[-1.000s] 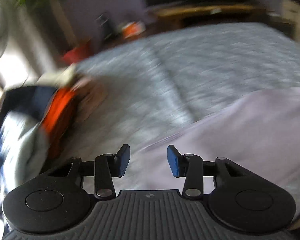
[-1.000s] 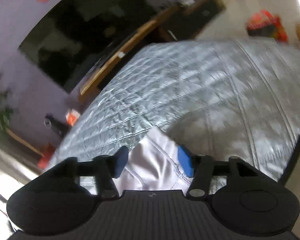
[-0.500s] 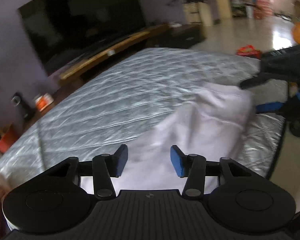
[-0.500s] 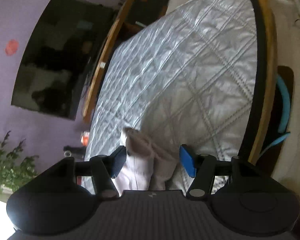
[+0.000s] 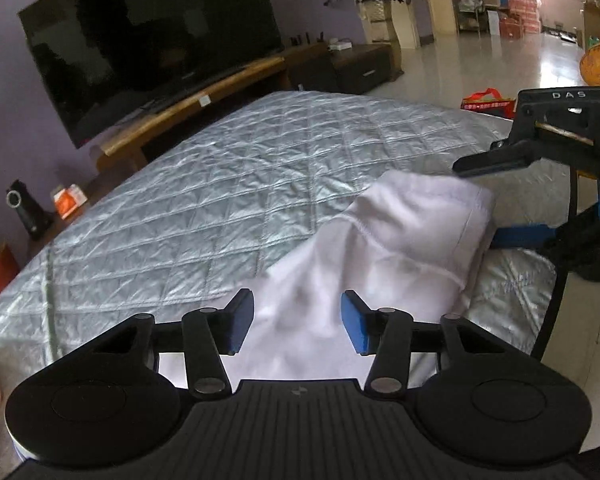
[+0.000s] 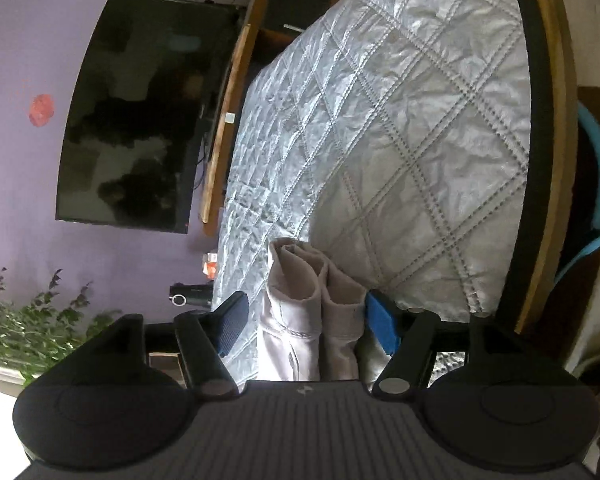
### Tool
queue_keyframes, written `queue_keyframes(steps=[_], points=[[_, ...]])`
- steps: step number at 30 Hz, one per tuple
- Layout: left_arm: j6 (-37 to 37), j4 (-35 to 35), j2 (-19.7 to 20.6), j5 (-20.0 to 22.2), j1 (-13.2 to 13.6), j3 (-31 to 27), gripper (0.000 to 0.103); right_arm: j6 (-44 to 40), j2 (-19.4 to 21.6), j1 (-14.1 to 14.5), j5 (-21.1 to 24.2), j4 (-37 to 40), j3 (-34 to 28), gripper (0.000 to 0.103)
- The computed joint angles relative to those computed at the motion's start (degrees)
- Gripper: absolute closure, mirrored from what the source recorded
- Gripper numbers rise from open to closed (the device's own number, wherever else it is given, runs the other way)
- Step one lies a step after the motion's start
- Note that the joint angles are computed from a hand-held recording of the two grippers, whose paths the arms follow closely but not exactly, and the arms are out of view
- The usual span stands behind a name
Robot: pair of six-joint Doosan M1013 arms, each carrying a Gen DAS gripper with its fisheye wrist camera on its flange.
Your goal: Fold clothes
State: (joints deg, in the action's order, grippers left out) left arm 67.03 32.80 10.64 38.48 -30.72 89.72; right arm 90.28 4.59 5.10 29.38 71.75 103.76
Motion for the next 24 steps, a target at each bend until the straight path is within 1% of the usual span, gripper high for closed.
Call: queue_keyframes(steps=[1, 3, 4, 5, 6, 7, 8, 9, 10, 11, 12, 13, 15, 17, 18, 21, 24], points=[[0.79, -0.67, 0.45, 0.76, -0.05, -0.32, 0.044, -0.28, 0.10, 0.01, 0.27, 0.13, -0.12, 0.036], [1.66, -2.10, 1.41, 3.25, -0.12, -0.77, 0.045, -2.23, 0.19, -0.10, 1.26, 2.29, 0.02, 0.036], [-0.42, -1.18, 1.23, 2.48, -0.16, 0.11, 0.044, -3.36, 0.30, -0.19, 1.82, 3.68, 0.07, 0.036], [-3.38, 0.56, 0.68, 0.84, -0.24, 1.36, 0.043, -3.44, 0.41, -0.17, 1.98, 3.76, 0.01, 0.037], [-4.74, 1.23, 0.39, 0.49, -0.33, 1.90, 0.043, -2.77, 0.49, -0.09, 1.83, 2.89, -0.11, 0.040], [-5.68, 1.64, 0.20, 0.28, -0.41, 2.23, 0.043, -1.69, 0.58, 0.04, 1.69, 1.41, -0.36, 0.047], [-6.27, 2.05, 0.11, 0.23, -0.50, 2.40, 0.043, -0.29, 0.69, 0.20, 1.58, -0.52, -0.70, 0.050], [-6.24, 2.35, 0.15, 0.38, -0.60, 2.35, 0.043, 1.11, 0.80, 0.36, 1.50, -2.45, -1.04, 0.051], [-5.89, 2.32, 0.25, 0.51, -0.60, 2.20, 0.043, 2.19, 0.85, 0.45, 1.52, -3.83, -1.23, 0.055], [-5.53, 1.98, 0.30, 0.58, -0.51, 2.07, 0.043, 3.03, 0.87, 0.49, 1.62, -4.80, -1.30, 0.062], [-5.37, 1.54, 0.21, 0.60, -0.45, 2.08, 0.043, 3.86, 0.89, 0.53, 1.73, -5.76, -1.37, 0.066], [-5.26, 1.06, 0.11, 0.50, -0.33, 2.13, 0.043, 4.64, 0.91, 0.50, 1.81, -6.10, -1.33, 0.070], [-5.04, 0.11, 0.12, 0.22, 0.06, 2.10, 0.043, 4.92, 0.85, 0.33, 2.15, -5.83, -1.15, 0.073], [-5.29, -0.01, 0.18, 0.24, 0.13, 1.99, 0.043, 4.32, 0.67, 0.40, 1.98, -6.42, -1.21, 0.082], [-5.56, 0.39, 0.18, 0.36, 0.00, 2.01, 0.043, 3.58, 0.56, 0.44, 1.78, -6.44, -1.21, 0.084], [-5.02, 0.66, 0.13, 1.30, -0.18, 1.72, 0.043, 2.52, 0.47, 0.76, 1.27, -7.18, -1.54, 0.086], [-4.45, 0.70, -0.38, 2.81, -0.09, 1.48, 0.045, 1.36, 0.41, 0.74, 0.84, -6.13, -1.40, 0.086]])
